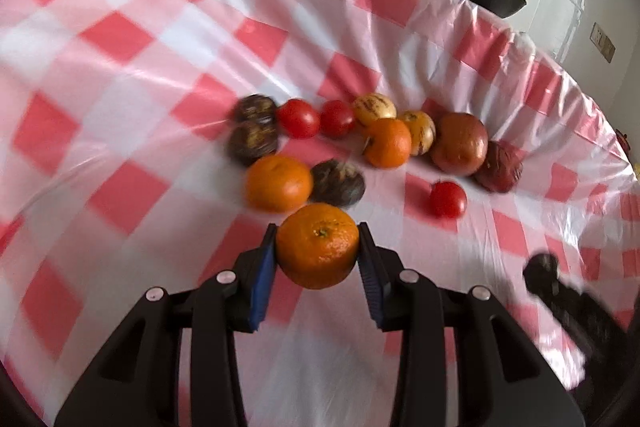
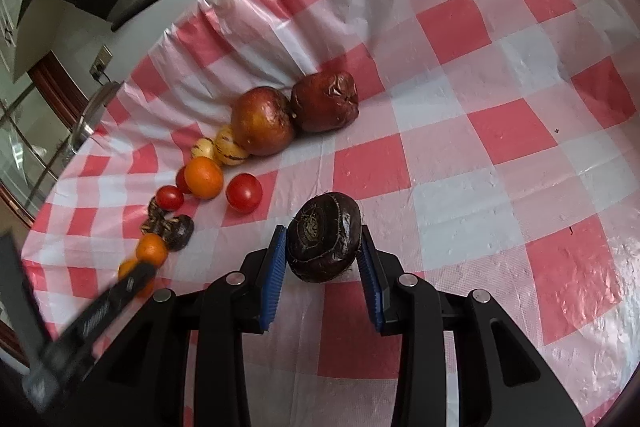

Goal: Organize fruits
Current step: 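Carry both fruits to the white box and open both tools to drop them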

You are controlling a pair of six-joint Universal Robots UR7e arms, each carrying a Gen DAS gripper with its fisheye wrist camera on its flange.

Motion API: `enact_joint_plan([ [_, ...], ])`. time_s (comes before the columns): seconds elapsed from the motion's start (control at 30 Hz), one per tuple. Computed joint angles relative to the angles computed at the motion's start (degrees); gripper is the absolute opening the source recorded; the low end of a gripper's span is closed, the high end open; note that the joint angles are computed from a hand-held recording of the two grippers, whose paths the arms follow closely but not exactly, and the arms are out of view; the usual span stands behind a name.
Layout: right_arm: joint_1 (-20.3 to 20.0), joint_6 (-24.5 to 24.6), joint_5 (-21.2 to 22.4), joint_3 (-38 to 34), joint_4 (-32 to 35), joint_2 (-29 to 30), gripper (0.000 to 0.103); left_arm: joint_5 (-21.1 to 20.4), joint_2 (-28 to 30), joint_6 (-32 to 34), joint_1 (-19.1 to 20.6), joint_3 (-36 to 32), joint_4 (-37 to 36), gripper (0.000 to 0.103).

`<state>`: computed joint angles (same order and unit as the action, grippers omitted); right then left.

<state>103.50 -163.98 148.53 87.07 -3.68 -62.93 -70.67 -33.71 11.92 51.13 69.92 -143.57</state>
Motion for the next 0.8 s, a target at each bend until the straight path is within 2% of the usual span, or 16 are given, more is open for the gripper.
enact_joint_plan([
  [0.07,0.1,-0.4,-0.3,0.0,0.3,0.0,0.035,0.4,-3.9,0.0,0.0,4.7,-1.9,0.039],
  [0.13,1.0,0.8,1.5,-1.7,3.2,1.6,0.035,0.7,-8.9,1.2,0.2,10.2,-4.6,0.039],
  [0.2,2.2,5.9,1.0,-2.6,7.2,3.1,0.035,1.2,-13.1,2.5,0.8,14.1,-6.1,0.039],
  [0.37,8.1,7.2,-0.4,-3.7,7.3,8.5,0.035,2.2,-22.1,5.7,3.5,20.8,-6.8,0.039],
  [0.47,12.1,5.1,-0.3,-7.5,8.7,13.3,0.035,1.5,-27.0,7.1,5.7,22.9,-6.1,0.039],
  [0.57,16.1,1.9,-0.3,-13.8,12.9,19.0,0.035,1.1,-31.8,9.6,7.7,25.2,-6.7,0.039],
  [0.63,18.9,-0.6,0.3,-18.9,16.2,23.2,0.035,1.1,-34.7,10.8,9.3,26.3,-6.1,0.039],
  [0.8,23.8,-5.0,-1.3,-34.0,27.3,34.1,0.035,2.3,-40.0,13.3,13.8,27.3,-4.3,0.039],
])
